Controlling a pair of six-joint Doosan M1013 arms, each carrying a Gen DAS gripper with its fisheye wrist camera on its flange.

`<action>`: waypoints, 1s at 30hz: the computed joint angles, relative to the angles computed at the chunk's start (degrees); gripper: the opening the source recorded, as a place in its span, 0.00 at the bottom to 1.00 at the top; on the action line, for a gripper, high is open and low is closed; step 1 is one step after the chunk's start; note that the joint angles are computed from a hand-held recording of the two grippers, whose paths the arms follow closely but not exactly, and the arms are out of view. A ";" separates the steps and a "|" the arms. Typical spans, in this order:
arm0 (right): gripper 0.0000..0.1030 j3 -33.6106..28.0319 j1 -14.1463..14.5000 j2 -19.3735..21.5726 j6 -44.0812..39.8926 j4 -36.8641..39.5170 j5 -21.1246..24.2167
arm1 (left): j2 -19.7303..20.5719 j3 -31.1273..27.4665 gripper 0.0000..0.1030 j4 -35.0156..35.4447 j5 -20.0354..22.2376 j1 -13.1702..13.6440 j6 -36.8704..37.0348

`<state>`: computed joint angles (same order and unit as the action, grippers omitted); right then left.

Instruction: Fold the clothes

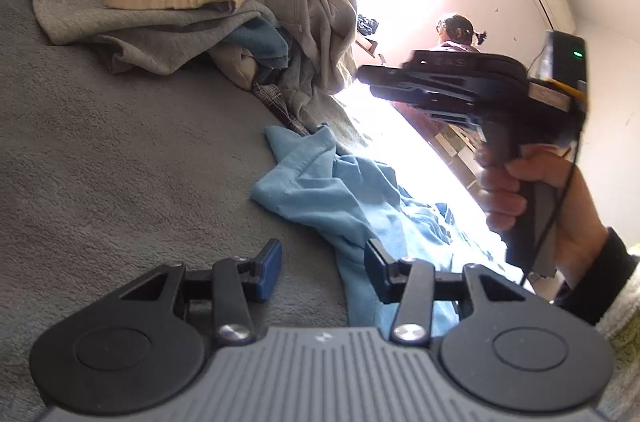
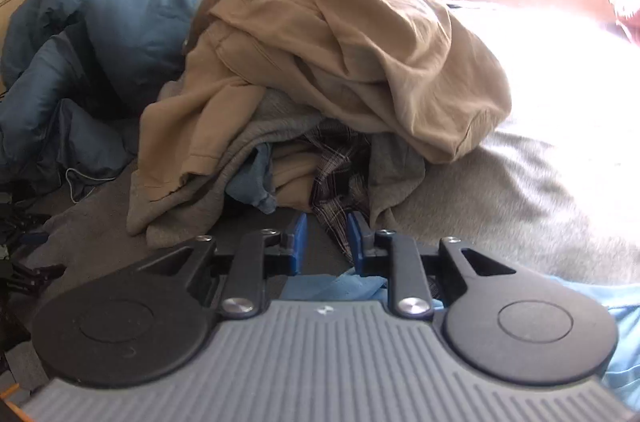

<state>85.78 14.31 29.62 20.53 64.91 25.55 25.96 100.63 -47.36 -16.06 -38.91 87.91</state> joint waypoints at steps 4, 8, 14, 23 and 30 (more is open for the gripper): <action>0.24 2.74 -0.27 -3.19 -9.52 -0.28 5.38 | -1.47 0.84 0.48 -21.74 -5.10 -0.38 17.93; 0.24 4.12 1.85 -4.21 -11.57 -13.65 8.40 | -2.66 1.91 0.48 -35.77 -10.95 -0.69 27.50; 0.26 5.57 6.85 -2.81 -10.72 -29.44 3.81 | -3.07 2.17 0.48 -39.36 -12.92 -0.64 30.65; 0.03 3.99 6.61 -1.63 1.03 -27.46 1.96 | -3.32 2.71 0.49 -38.51 -16.20 -1.22 28.78; 0.02 2.99 2.62 -1.32 -7.45 0.32 17.60 | -3.95 3.91 0.50 -38.03 -19.77 -1.46 24.37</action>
